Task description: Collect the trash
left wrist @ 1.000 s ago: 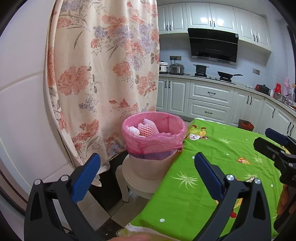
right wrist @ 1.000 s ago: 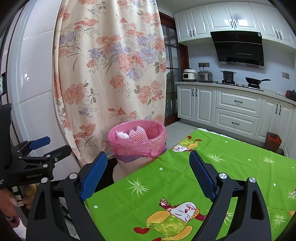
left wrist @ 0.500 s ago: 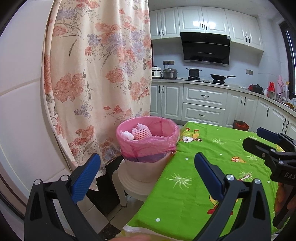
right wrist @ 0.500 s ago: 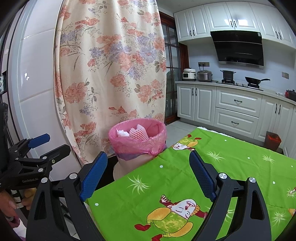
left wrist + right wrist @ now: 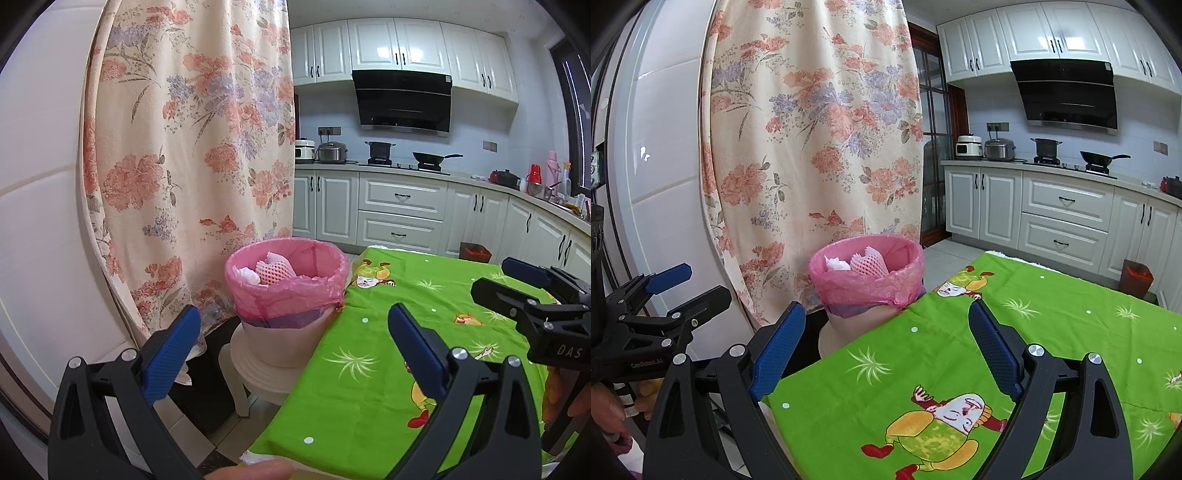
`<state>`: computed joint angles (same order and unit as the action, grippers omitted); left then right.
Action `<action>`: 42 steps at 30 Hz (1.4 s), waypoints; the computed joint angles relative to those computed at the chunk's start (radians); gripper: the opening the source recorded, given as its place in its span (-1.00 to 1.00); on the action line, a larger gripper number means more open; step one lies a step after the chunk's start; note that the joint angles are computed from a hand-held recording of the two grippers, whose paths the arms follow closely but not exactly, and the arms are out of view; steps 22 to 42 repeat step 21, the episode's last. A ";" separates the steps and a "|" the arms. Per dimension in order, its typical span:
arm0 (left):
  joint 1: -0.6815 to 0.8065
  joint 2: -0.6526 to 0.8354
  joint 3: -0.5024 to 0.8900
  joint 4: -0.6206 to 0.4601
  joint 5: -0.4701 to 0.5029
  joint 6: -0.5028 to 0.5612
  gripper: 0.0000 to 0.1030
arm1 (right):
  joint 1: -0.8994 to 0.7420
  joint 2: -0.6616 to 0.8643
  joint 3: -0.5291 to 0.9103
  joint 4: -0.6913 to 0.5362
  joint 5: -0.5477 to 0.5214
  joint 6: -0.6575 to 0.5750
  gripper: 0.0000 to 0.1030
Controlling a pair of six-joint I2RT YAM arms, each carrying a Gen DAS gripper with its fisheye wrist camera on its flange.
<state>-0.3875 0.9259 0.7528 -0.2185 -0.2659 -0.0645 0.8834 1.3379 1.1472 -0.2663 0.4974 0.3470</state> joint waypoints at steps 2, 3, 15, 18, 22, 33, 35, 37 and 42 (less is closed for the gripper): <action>0.000 0.001 -0.003 0.002 0.000 0.002 0.91 | 0.000 0.001 0.001 0.001 -0.001 0.001 0.64; -0.002 0.003 -0.004 0.003 -0.001 0.001 0.91 | 0.000 0.000 0.000 0.001 0.000 0.001 0.64; -0.003 0.014 -0.028 0.024 -0.007 -0.008 0.91 | 0.011 0.007 -0.005 -0.006 0.000 0.008 0.64; 0.004 0.012 -0.031 0.025 0.010 -0.004 0.91 | 0.010 0.007 -0.004 -0.007 0.001 0.009 0.64; 0.005 0.013 -0.032 0.023 0.008 0.000 0.91 | 0.011 0.008 -0.007 -0.003 0.003 0.009 0.64; 0.005 0.013 -0.032 0.023 0.008 0.000 0.91 | 0.011 0.008 -0.007 -0.003 0.003 0.009 0.64; 0.005 0.013 -0.032 0.023 0.008 0.000 0.91 | 0.011 0.008 -0.007 -0.003 0.003 0.009 0.64; 0.005 0.013 -0.032 0.023 0.008 0.000 0.91 | 0.011 0.008 -0.007 -0.003 0.003 0.009 0.64; 0.005 0.013 -0.032 0.023 0.008 0.000 0.91 | 0.011 0.008 -0.007 -0.003 0.003 0.009 0.64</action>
